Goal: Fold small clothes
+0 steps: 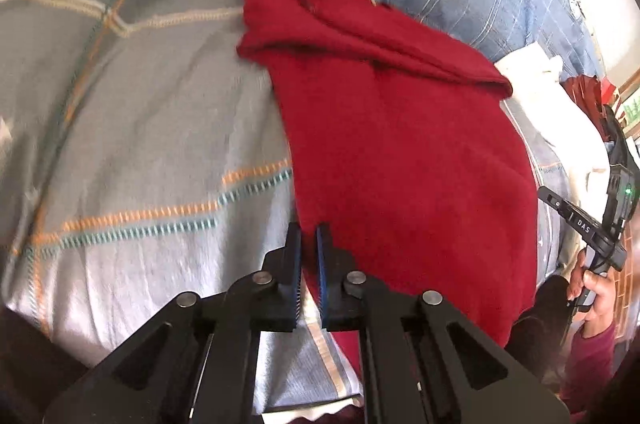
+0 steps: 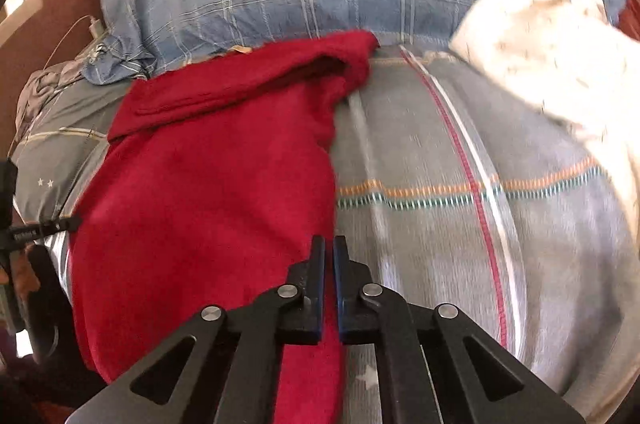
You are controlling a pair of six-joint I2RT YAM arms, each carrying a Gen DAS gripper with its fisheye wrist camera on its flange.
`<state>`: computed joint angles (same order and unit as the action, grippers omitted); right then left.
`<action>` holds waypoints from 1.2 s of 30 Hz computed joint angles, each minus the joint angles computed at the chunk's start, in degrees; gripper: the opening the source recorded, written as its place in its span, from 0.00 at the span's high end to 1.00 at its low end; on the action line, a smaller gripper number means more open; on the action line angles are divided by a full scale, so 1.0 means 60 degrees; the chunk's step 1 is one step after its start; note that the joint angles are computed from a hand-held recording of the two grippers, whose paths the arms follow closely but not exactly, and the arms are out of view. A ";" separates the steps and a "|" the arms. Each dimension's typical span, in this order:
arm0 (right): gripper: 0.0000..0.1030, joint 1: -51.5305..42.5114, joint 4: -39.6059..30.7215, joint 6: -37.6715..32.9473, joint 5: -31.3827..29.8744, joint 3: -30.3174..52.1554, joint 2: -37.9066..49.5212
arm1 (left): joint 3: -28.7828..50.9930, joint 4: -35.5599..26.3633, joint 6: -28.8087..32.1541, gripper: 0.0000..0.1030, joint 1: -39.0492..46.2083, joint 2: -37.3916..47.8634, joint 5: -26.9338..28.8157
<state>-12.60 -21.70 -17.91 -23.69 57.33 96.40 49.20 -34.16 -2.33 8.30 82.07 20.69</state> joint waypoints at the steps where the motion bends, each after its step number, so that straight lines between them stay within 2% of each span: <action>1: 0.90 -0.0164 -0.0194 -0.0038 -0.0334 0.0034 -0.0047 | -0.0111 0.0012 -0.0054 0.92 -0.0025 -0.0111 0.0053; 2: 0.89 -0.0351 -0.0513 -0.0186 -0.0622 0.0132 -0.0056 | -0.0248 0.0021 -0.0083 0.89 -0.0062 -0.0270 0.0107; 3: 0.76 -0.0515 -0.0921 -0.0348 -0.0885 0.0274 -0.0042 | -0.0394 -0.0077 -0.0014 0.78 -0.0091 -0.0461 0.0238; 4: 0.53 -0.0730 -0.1452 -0.0568 -0.1257 0.0466 0.0024 | -0.0475 -0.0155 -0.0001 0.63 -0.0109 -0.0570 0.0301; 5: 0.44 -0.0937 -0.1907 -0.0774 -0.1567 0.0561 0.0041 | -0.0603 -0.0191 -0.0051 0.57 -0.0124 -0.0728 0.0343; 6: 0.40 -0.1038 -0.2108 -0.0901 -0.1687 0.0536 -0.0001 | -0.0811 -0.0146 -0.0140 0.55 -0.0130 -0.0958 0.0398; 11: 0.40 -0.1114 -0.3035 -0.2058 -0.1533 0.0071 -0.0295 | -0.1574 -0.0319 -0.0317 0.55 -0.0762 -0.1966 0.0086; 15: 0.40 -0.1123 -0.2938 -0.2195 -0.1277 -0.0375 -0.0128 | -0.2024 -0.0309 -0.0553 0.55 -0.1346 -0.2340 -0.0340; 18: 0.46 -0.0895 -0.2296 -0.2145 -0.0981 -0.1018 -0.0456 | -0.2344 -0.0024 -0.0952 0.55 -0.1885 -0.2713 -0.0916; 20: 0.67 -0.0686 -0.2000 -0.2289 -0.0781 -0.1370 -0.0795 | -0.2378 0.0003 -0.1141 0.55 -0.2183 -0.2753 -0.1071; 21: 0.96 -0.0516 -0.1727 -0.2430 -0.0558 -0.1584 -0.1070 | -0.2370 0.0004 -0.1254 0.56 -0.2359 -0.2760 -0.1135; 24: 0.97 -0.0540 -0.1670 -0.2475 -0.0429 -0.1601 -0.1323 | -0.2302 -0.0002 -0.1416 0.91 -0.2807 -0.2670 -0.1491; 28: 0.97 -0.0878 -0.1691 -0.2740 -0.0131 -0.1619 -0.1834 | -0.2298 -0.0275 -0.1428 0.95 -0.3029 -0.3051 -0.1517; 34: 0.96 -0.1280 -0.1864 -0.2651 -0.0167 -0.1220 -0.0917 | -0.2667 -0.0724 -0.1308 0.95 -0.2685 -0.3750 -0.1405; 36: 0.89 -0.1260 -0.2049 -0.2574 -0.0383 -0.1133 -0.0791 | -0.2655 -0.0737 -0.1427 0.95 -0.2691 -0.3760 -0.1353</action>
<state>-20.16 -33.99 -33.35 -25.99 50.54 91.66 33.27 -38.58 -10.89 -7.84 59.51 12.57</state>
